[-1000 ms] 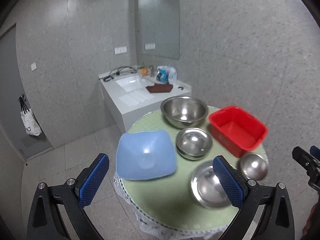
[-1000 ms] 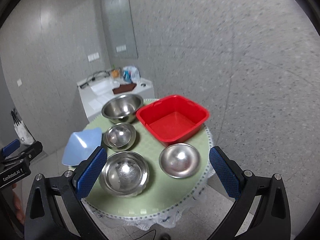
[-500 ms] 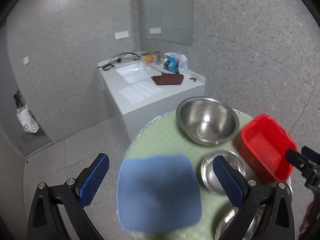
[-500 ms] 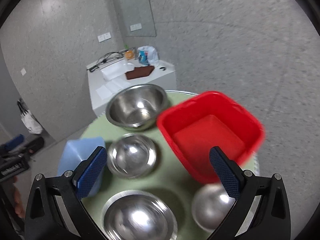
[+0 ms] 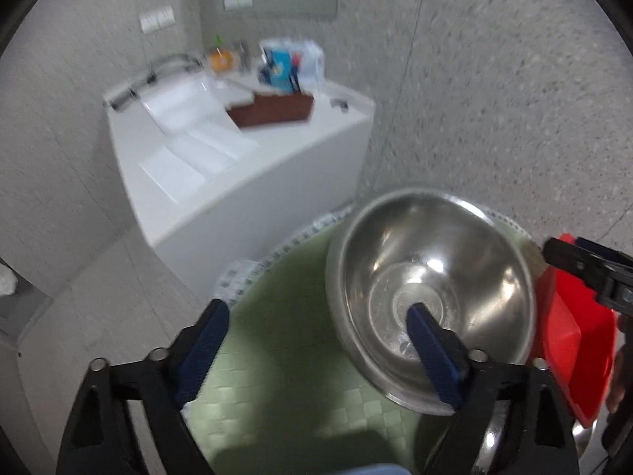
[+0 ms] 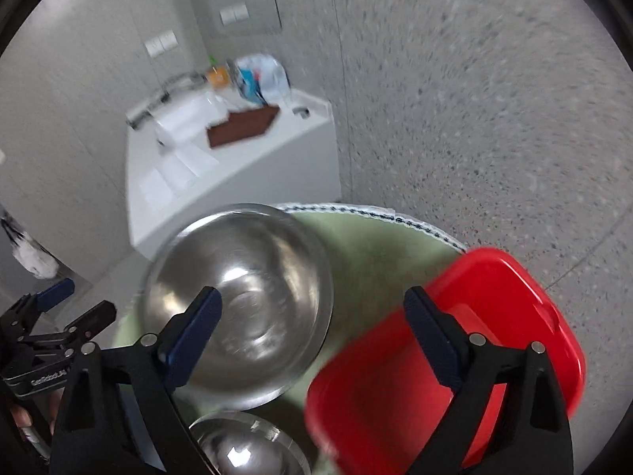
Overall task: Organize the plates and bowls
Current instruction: 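Grasp the large steel bowl rim with the left tool while the right tool grips the rim too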
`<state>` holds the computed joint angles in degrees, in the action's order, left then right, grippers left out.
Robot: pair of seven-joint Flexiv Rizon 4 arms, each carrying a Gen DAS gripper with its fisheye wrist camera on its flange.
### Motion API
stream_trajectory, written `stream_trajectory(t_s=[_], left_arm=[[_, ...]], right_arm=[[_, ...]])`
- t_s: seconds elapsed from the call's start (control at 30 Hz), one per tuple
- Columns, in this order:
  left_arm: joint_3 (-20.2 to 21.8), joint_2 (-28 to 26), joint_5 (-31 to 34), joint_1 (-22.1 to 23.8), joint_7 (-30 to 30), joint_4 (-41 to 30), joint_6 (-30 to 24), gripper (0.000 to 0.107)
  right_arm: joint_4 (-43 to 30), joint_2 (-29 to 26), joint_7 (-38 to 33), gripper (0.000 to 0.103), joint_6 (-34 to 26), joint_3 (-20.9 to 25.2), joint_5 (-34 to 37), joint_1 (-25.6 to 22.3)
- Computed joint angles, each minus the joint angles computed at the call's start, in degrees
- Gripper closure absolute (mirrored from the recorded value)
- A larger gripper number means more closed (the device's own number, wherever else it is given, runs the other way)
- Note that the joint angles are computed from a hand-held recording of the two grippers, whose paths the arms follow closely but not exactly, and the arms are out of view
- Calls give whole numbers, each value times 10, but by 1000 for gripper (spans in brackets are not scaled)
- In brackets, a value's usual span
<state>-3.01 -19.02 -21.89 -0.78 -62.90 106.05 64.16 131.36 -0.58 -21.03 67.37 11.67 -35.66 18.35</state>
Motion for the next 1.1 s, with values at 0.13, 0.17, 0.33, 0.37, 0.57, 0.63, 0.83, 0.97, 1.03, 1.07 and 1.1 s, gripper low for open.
stream_trajectory(t_s=[0.13, 0.17, 0.33, 0.37, 0.57, 0.63, 0.83, 0.97, 1.03, 1.07, 1.1], left_arm=[[-14, -70, 6, 13, 8, -68, -42, 47], [-9, -71, 5, 6, 9, -68, -48, 51], [-14, -121, 10, 6, 5, -123, -97, 87], [-17, -124, 8, 6, 7, -125, -96, 87], [-20, -133, 7, 2, -16, -127, -46, 88], [-24, -123, 0, 2, -15, -110, -15, 88], [-50, -21, -52, 3, -7, -5, 76, 88], [-75, 40, -102, -17, 20, 55, 125, 88], [-87, 62, -130, -34, 40, 78, 137, 88], [-86, 76, -135, -45, 43, 90, 134, 88], [-86, 77, -136, -60, 43, 93, 132, 88]], right_arm=[[-44, -60, -70, 28, -41, -5, 74, 9], [-51, -67, -78, 32, -52, -6, 82, 12], [-82, -101, -145, 63, -66, -2, 152, 15], [-85, -106, -163, 76, -61, 1, 173, 13], [-74, -101, -185, 86, -27, -3, 202, 15], [-67, -89, -190, 86, -18, -4, 196, 17], [-37, -18, -227, 86, 23, 9, 224, 9], [-1, 60, -238, 86, 13, 13, 222, -4], [22, 105, -253, 86, 1, 11, 234, -14], [36, 130, -259, 86, -8, 9, 241, -21], [46, 148, -263, 86, -17, 9, 244, -28]])
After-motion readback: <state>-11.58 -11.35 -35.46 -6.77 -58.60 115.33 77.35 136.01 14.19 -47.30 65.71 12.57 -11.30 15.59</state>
